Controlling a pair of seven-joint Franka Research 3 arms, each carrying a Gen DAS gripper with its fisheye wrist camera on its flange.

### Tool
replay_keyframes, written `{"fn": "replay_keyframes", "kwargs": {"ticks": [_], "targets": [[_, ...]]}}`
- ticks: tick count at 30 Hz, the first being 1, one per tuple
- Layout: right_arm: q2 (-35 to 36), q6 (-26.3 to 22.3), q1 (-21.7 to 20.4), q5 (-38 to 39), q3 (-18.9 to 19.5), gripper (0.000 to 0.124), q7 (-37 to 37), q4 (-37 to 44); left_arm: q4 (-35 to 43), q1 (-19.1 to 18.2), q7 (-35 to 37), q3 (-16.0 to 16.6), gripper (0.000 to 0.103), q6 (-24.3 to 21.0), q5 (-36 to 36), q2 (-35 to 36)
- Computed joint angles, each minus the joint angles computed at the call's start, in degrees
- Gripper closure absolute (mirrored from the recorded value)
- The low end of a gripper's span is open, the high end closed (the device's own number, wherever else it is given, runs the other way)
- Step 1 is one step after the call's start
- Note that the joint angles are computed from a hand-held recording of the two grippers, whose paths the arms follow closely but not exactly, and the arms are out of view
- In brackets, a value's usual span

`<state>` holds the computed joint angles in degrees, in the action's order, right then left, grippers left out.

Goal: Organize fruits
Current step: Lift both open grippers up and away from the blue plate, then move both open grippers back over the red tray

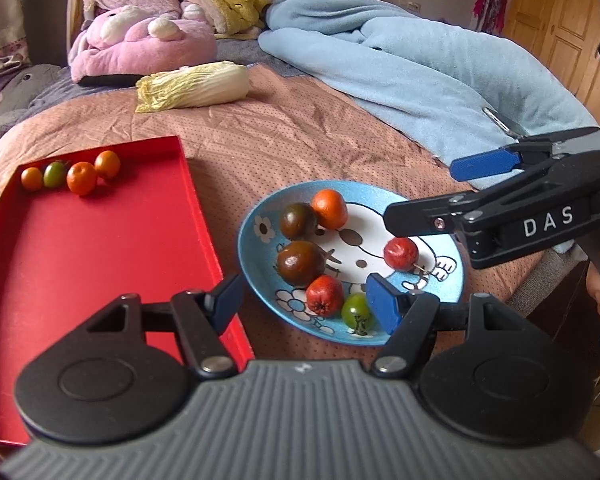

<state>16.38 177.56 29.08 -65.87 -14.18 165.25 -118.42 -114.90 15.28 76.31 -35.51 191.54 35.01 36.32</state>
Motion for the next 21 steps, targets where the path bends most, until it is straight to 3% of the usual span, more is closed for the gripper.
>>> {"fn": "replay_keyframes", "kwargs": {"ticks": [6, 11, 15, 18, 21], "targets": [[4.82, 2.46, -0.87, 8.12, 1.65, 0.025, -7.7, 5.42, 2.08, -9.04, -7.32, 11.89, 0.033, 1.48, -8.33, -2.63], [9.58, 2.45, -5.44, 18.43, 8.36, 0.025, -18.92, 10.5, 4.33, -12.43, -10.49, 17.64, 0.033, 0.43, -11.05, -3.05], [12.95, 1.96, -7.79, 24.01, 12.5, 0.025, -25.26, 14.28, 7.71, -10.76, -9.2, 16.96, 0.033, -2.83, -10.41, -1.67], [15.58, 1.7, -8.63, 27.18, 14.74, 0.025, -29.39, 17.29, 10.22, -11.76, -6.45, 18.75, 0.033, -3.66, -10.19, -0.68], [17.99, 0.97, -9.42, 30.17, 16.68, 0.025, -33.18, 20.08, 13.57, -9.79, -3.95, 16.92, 0.033, -6.4, -11.12, 1.48]]}}
